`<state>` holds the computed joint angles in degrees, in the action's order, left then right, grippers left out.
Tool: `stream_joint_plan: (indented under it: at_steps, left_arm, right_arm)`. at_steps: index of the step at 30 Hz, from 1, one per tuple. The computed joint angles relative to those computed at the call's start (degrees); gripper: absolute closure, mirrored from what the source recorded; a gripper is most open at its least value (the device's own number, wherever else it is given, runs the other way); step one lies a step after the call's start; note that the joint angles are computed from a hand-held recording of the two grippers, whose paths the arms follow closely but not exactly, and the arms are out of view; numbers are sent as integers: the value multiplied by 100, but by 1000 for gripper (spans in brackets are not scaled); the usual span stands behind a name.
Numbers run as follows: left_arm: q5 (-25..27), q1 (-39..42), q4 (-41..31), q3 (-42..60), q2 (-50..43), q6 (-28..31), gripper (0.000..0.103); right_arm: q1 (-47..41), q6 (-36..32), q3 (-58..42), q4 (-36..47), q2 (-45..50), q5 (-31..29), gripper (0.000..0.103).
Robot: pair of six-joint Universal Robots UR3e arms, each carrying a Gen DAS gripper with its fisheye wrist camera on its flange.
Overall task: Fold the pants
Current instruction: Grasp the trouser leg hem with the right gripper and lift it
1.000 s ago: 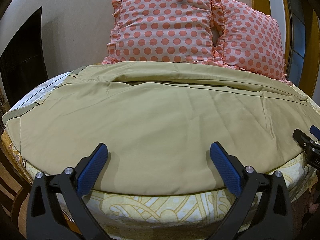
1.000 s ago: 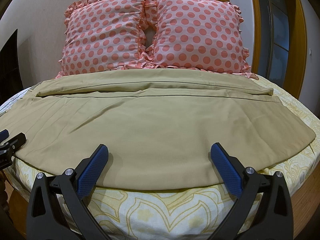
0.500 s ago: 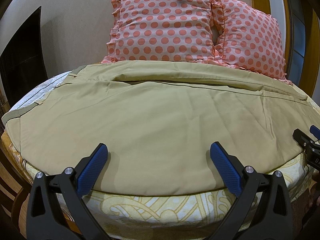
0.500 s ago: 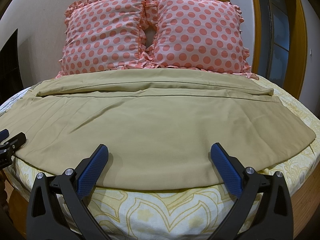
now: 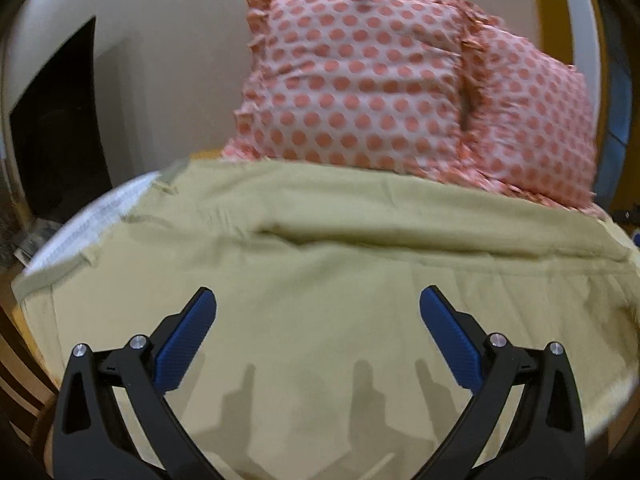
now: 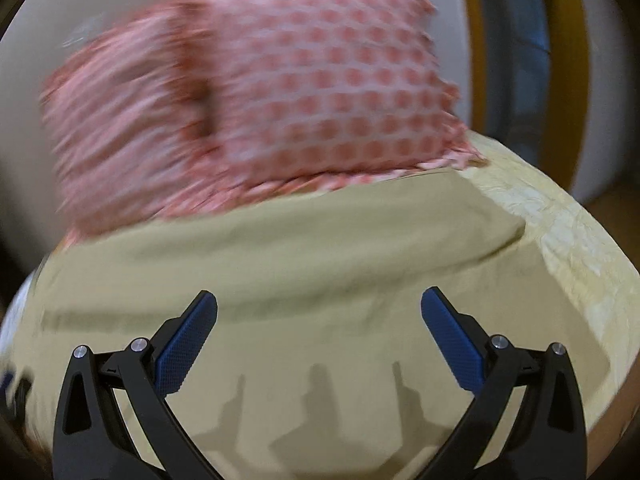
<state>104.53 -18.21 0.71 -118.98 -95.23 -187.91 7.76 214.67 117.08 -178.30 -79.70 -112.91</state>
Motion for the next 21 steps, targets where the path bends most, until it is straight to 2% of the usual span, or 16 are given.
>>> stream_joint_plan:
  at_steps: [2,3,4,6,10,13,14,16,17,19,20,21]
  left_arm:
    - [310,-64,-220,552,-384,68,2]
    - [379,-75,-276,708,-498,93,2]
    - [428,-83,-322,839,-603,115,2]
    - [399,-49,-432,1066,-793,155,2]
    - [29,109,-772,1092,-756,208,2]
    - [-267,264,-891,1025,-690,170,2]
    - [-366,306,-992,1042,-689,147,2]
    - [-512,376,-1161,1092,-696,135,2]
    - [-574,401,-1237,1113,-698,131,2]
    - [-665,446,-1345,1134,-697,109,2]
    - [-697,466,-1350,1118,-686,92,2]
    - [-768,509,-1326,1076,-661,72,2]
  right_arm:
    - [-733,50,-1143,994,572,261,1]
    - [-932,164,-1743,1486,915,204,4]
    - [-1192,194,-2343,1853,1319,267,14]
    - [-1471,402,-3359,2537,1968,262,28]
    - [-1806,806,-5172,3822,3104,345,28]
    - [-1741,887,-6230,4534,3739,-212,28]
    - [-1743,875,-6262,4505,3789,-263,29]
    - [-1788,781,-5839,3942,3702,-229,50]
    - [-1825,661,-5552,3612,3617,-205,57]
    - [-2018,429,-4640,2710,3235,161,91]
    - [-2191,314,-4040,2037,3014,548,94]
    - [-2347,495,-3440,1445,2773,871,98]
